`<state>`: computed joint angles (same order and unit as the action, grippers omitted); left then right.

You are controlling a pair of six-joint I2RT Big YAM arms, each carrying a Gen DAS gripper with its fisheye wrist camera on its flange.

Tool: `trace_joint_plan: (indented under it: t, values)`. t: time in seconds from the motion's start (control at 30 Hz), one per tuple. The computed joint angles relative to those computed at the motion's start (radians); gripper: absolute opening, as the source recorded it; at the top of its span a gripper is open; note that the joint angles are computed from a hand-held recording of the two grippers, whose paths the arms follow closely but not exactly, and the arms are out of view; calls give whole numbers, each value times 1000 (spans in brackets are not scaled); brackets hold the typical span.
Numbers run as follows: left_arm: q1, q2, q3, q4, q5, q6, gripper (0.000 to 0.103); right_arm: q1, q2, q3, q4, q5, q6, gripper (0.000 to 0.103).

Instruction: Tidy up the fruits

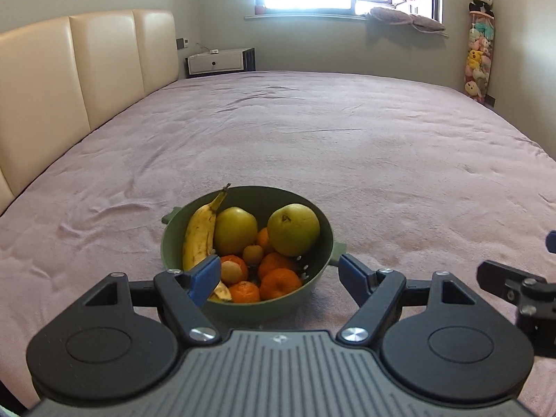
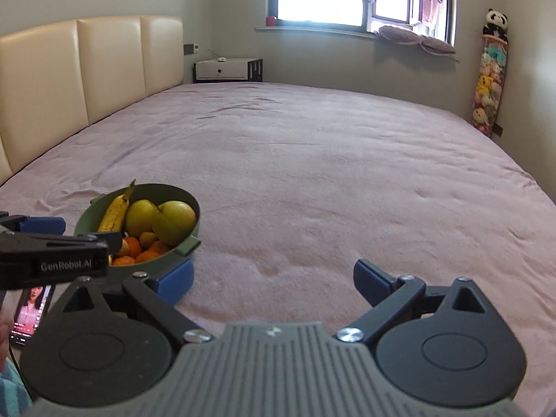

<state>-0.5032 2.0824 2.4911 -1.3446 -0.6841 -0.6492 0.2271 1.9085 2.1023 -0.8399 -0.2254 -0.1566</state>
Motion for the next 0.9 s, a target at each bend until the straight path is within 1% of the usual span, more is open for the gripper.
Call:
trace_joint_plan:
  t: [0.1,0.17,0.3,0.43,0.67,0.9]
  values:
    - [0,48,88,-46,11,14,90,-5,0,-4,14,20,8,96]
    - [-1,74,136,-77,18,11,90,-10,0,-6,17,27,21,96]
    - [-5,104,190,-134,30,8,90,-13,9,4,10,29,50,96]
    - [-6,95,172,-156,50,-12,90,-12,18,14,-5,28,49,97]
    - [-7,122,233,-209,46,-36,90,-11,24,23,-19,13,34,97]
    - [-6,114,224,-218,47,-51,90,-13,33,38,-38,1,24,97]
